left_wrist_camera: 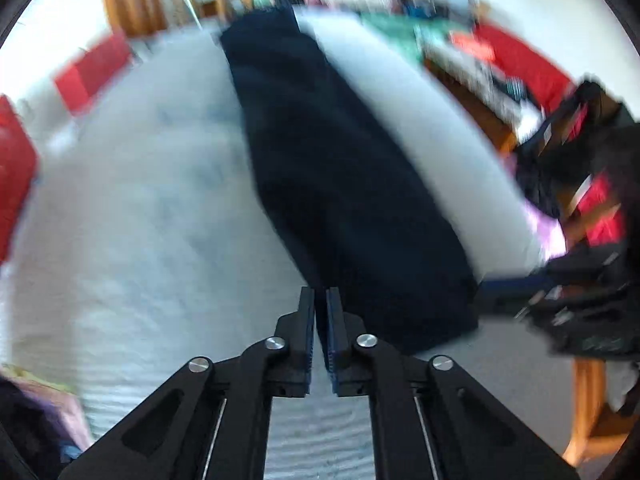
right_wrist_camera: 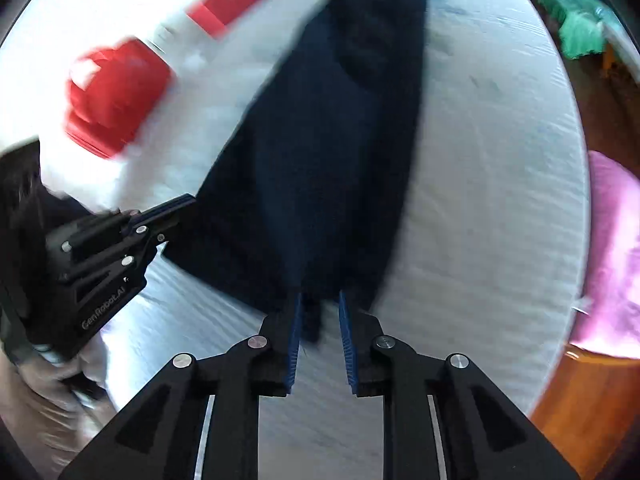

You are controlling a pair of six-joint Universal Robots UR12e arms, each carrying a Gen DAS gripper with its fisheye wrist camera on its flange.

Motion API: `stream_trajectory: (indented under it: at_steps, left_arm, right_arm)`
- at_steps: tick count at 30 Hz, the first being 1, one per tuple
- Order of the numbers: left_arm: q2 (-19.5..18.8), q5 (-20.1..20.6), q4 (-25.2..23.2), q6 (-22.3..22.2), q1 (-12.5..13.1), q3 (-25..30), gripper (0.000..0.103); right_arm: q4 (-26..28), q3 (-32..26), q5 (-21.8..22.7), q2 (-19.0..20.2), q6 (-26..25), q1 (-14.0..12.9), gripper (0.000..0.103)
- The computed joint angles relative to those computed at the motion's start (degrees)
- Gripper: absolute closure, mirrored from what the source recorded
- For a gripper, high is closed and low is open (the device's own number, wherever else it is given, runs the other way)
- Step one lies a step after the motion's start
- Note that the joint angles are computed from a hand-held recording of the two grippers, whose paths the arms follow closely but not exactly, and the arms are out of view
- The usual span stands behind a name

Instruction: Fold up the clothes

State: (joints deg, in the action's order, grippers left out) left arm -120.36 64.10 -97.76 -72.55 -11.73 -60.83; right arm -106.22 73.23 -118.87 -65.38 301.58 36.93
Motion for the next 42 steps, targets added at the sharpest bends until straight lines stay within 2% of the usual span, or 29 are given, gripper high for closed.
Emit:
stream_trajectory:
  at_steps: [1, 4, 7, 9, 13, 14, 16, 18, 19, 22, 25, 28, 31, 35, 38, 39, 40, 42]
  left_arm:
    - [-0.32, 0.82, 0.15, -0.07, -0.03, 0.06, 0.085]
    - [-2.23, -3.54, -5.73, -1.69, 0.95, 4.42, 0.069]
    - [-1.60, -8.55, -6.24, -1.65, 1.76, 3.95, 0.065]
    - [-0.80, -9.36, -5.37, -2.72, 1.91, 2.58, 0.065]
    - [1.27, -9.65, -1.49, -5.55, 2.09, -1.58, 0.065]
    - [2.14, -9.41, 1.03, -6.71, 1.86, -3.51, 0.065]
    - [3.65, -8.69, 5.85, -9.03, 1.36, -7.03, 0.065]
    - [4.34, -7.46, 9.06, -10.91, 0.91, -9.06, 0.065]
    - [4.32, -8.15, 8.66, -10.73, 1.20, -9.06, 0.065]
    - [4.24, -10.23, 7.36, -10.14, 2.07, -9.04, 0.064]
    - [3.97, -12.42, 6.20, -10.15, 2.85, -8.70, 0.063]
    - [3.15, -13.25, 4.38, -10.55, 2.85, -7.22, 0.062]
    - [2.61, -13.04, 3.79, -10.47, 2.78, -6.68, 0.062]
    - [2.01, -12.49, 3.46, -10.27, 2.73, -6.26, 0.061]
    - [1.83, -12.24, 3.23, -9.77, 2.74, -6.04, 0.060]
    - [1.96, -12.12, 3.71, -9.81, 2.73, -6.29, 0.060]
    - [2.07, -12.02, 4.13, -10.02, 2.72, -6.50, 0.059]
    - [2.34, -11.96, 5.26, -11.41, 2.64, -7.13, 0.059]
  right_arm:
    - [2.98, -1.34, 0.28, 0.57, 1.05, 0.24, 0.084]
    - [6.34, -1.57, -1.95, 0.26, 5.88, 1.12, 0.084]
    - [5.54, -0.17, -3.55, -0.45, 8.16, 0.85, 0.084]
    - [2.40, 1.69, -5.47, -0.92, 8.65, 0.48, 0.084]
    - [-6.07, 6.08, -6.13, -2.06, 5.87, -0.74, 0.084]
    - [-6.02, 6.09, -5.92, -2.09, 5.00, -0.81, 0.090]
    - [-1.47, 4.24, -2.40, -1.78, 3.14, -1.25, 0.103]
    - [-0.17, 3.87, -1.71, -1.74, 3.08, -1.06, 0.103]
    - [0.47, 3.67, -1.55, -1.73, 3.20, -0.92, 0.103]
    - [4.15, 1.98, -5.84, -0.93, 5.54, 0.56, 0.098]
    - [4.66, 1.90, -11.35, -0.62, 8.09, 1.84, 0.091]
    - [-1.22, 4.84, -12.36, -1.59, 8.18, 0.96, 0.086]
    - [-7.14, 8.63, -13.17, -2.94, 9.13, 0.04, 0.084]
    - [-10.63, 11.11, -13.38, -3.94, 9.54, -1.05, 0.084]
    - [-9.06, 10.91, -13.98, -4.19, 11.45, -1.35, 0.084]
    - [-9.94, 11.51, -13.75, -4.49, 12.11, -1.50, 0.082]
    - [-10.94, 12.06, -13.43, -4.77, 12.15, -1.69, 0.076]
    - [-13.51, 12.88, -12.18, -5.15, 8.53, -2.33, 0.072]
